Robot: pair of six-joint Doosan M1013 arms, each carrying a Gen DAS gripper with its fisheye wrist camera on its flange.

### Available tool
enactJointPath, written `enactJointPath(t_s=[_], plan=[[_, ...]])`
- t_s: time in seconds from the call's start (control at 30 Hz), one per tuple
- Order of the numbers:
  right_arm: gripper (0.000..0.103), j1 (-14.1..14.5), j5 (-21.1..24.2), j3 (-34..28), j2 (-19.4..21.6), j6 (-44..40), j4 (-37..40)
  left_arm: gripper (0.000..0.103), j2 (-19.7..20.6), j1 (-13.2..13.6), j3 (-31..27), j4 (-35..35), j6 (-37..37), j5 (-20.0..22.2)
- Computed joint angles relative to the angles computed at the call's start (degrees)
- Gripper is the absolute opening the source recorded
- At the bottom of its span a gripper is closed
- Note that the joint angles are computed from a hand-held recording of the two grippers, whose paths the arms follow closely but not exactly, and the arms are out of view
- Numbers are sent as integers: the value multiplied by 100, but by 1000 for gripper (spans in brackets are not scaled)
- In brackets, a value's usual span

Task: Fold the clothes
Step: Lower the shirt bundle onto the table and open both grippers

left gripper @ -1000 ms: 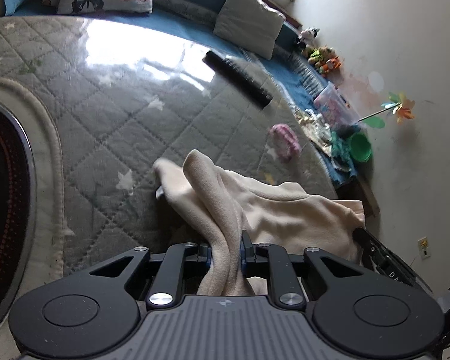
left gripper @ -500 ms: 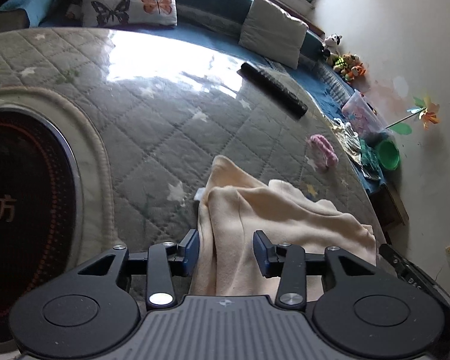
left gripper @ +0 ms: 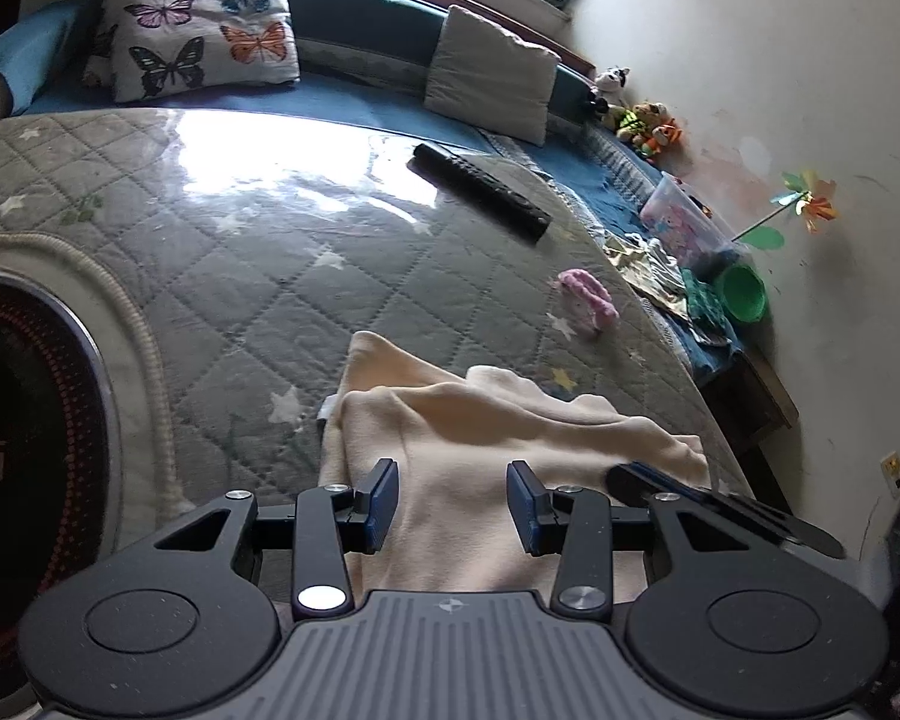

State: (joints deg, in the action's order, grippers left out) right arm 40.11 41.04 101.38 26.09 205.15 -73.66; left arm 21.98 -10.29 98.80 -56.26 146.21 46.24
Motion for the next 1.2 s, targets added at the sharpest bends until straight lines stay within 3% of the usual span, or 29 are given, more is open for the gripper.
enactJointPath(t_s=[0.5, 0.87, 1.1, 1.2], plan=[[17, -136, 64, -242, 244, -245, 107, 44, -3, -50, 98, -161, 752, 276], [18, -357, -467, -137, 190, 343, -38, 44, 0, -149, 199, -53, 1121, 166], [23, -360, -572, -97, 153, 741, -354, 44, 29, -120, 178, -102, 1119, 184], [23, -370, -506, -172, 202, 532, -158, 44, 36, -115, 170, -106, 1098, 189]])
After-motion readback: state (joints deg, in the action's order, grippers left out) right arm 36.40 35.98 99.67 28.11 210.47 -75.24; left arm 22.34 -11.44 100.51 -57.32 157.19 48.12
